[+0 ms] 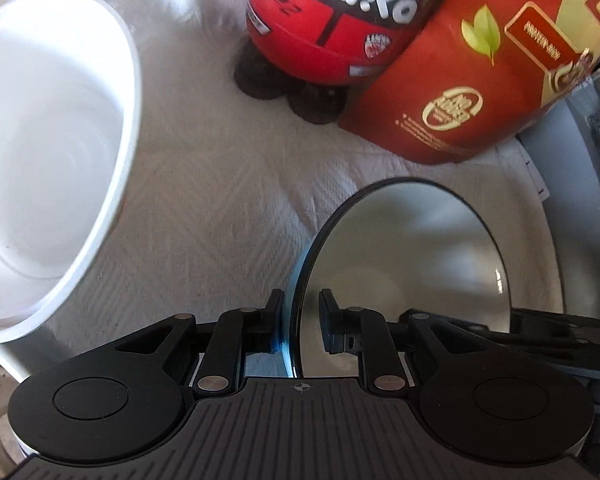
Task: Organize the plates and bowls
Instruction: 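Lift the blue bowl with both tools and carry it toward the stacked bowls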
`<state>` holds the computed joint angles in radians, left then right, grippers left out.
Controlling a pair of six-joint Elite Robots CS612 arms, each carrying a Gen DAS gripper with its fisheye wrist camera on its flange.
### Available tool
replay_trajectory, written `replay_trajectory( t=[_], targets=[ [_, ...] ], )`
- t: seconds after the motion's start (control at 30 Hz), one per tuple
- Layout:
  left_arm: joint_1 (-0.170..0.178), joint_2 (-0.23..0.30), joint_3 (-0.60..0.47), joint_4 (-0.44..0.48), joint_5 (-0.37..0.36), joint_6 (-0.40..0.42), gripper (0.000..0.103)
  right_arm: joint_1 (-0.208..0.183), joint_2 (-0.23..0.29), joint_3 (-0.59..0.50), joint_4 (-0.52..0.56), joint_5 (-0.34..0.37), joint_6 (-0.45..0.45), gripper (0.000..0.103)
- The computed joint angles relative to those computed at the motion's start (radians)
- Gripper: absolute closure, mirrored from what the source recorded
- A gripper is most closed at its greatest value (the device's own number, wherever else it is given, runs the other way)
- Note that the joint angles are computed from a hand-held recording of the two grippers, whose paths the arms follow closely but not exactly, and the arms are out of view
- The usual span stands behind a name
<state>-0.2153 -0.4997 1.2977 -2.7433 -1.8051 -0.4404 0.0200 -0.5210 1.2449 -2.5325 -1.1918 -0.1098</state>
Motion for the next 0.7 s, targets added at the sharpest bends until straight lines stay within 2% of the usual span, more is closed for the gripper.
replay_trajectory(
  t=[0.1, 0.23, 0.37, 0.5, 0.7],
  targets=[
    [0.003, 0.002, 0.001, -0.011, -0.008, 0.003, 0.082, -0.002, 0.014, -0.025, 0.067, 0.024, 0.010, 0.061],
    [0.001, -0.006, 0.004, 0.003, 0.001, 0.006, 0.082, 0.005, 0.015, -0.020, 0.042, 0.013, 0.023, 0.058],
    [-0.005, -0.029, 0.033, -0.034, 0.032, 0.025, 0.081, 0.013, 0.002, -0.003, 0.017, -0.007, 0.032, 0.058],
    [0.000, -0.060, 0.065, -0.070, 0.022, 0.021, 0.081, 0.012, -0.026, 0.032, -0.030, 0.014, 0.044, 0.058],
    [-0.001, -0.148, 0.165, -0.130, -0.011, 0.052, 0.081, 0.014, -0.105, 0.122, -0.130, 0.020, 0.042, 0.058]
  ],
)
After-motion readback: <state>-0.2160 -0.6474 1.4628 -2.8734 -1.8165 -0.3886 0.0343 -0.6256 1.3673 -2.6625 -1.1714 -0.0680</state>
